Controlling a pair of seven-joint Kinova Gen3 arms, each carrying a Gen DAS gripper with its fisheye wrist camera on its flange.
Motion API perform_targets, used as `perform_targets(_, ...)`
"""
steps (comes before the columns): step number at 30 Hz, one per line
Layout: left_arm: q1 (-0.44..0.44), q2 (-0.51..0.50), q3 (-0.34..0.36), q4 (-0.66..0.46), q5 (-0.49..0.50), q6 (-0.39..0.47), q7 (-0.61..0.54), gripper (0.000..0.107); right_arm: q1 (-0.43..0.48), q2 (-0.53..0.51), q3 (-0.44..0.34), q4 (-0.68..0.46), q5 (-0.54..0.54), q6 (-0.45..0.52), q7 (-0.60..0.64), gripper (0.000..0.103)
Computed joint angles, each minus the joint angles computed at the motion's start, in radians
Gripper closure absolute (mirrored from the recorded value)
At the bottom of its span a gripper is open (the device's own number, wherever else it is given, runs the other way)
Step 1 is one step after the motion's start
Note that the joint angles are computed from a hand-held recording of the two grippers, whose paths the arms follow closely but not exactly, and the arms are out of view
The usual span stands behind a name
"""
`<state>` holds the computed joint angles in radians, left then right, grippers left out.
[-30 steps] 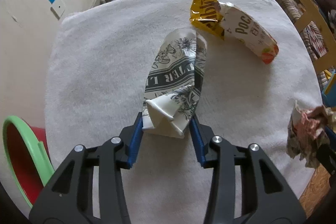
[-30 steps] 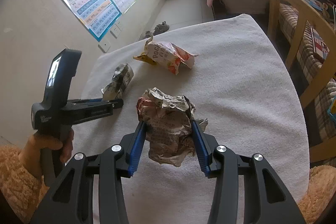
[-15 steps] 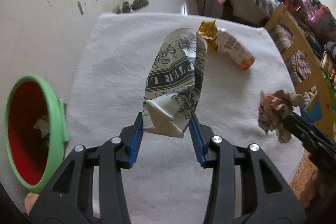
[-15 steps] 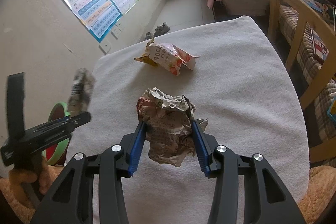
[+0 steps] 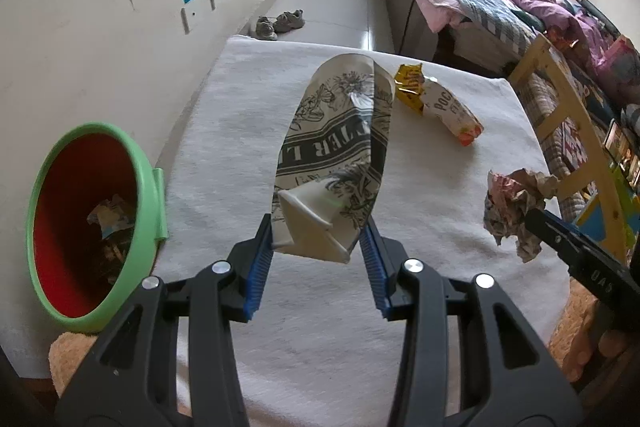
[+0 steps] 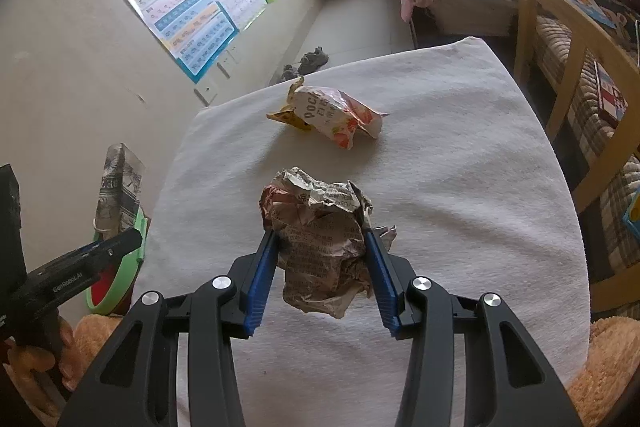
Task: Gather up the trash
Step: 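Carry the printed wrapper and the brown paper over the red bin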
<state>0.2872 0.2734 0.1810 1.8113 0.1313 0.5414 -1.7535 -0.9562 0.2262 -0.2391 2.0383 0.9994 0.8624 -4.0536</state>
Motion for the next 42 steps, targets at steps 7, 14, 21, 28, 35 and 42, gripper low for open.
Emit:
perform_targets(7,-0.02,-0.013,0.002,0.019,0.014,-0.012,-0.019,0.066,-0.004,0.01,0.001,-0.026,-0.009,0.011,0.038,0.059)
perform_targets(14,-0.05,-0.025,0.004,0.03,0.048,-0.018,-0.051,0.066,-0.01,0.026,0.007,-0.062,-0.022,0.017,0.094,0.059)
perform_targets(21,-0.079,-0.034,-0.003,0.04,0.08,-0.019,-0.074,0.066,-0.022,0.05,0.02,-0.109,-0.043,0.027,0.171,0.059)
perform_targets(28,-0.119,-0.042,-0.006,0.054,0.12,-0.024,-0.11,0.066,-0.031,0.074,0.036,-0.157,-0.07,0.031,0.249,0.059)
perform_targets(35,-0.153,-0.047,-0.014,0.061,0.155,-0.022,-0.141,0.066,-0.048,0.088,0.058,-0.221,-0.085,0.088,0.331,0.059)
perform_targets(42,-0.198,-0.068,-0.019,0.072,0.207,-0.03,-0.188,0.066,-0.038,0.102,0.071,-0.31,-0.063,0.126,0.44,0.059)
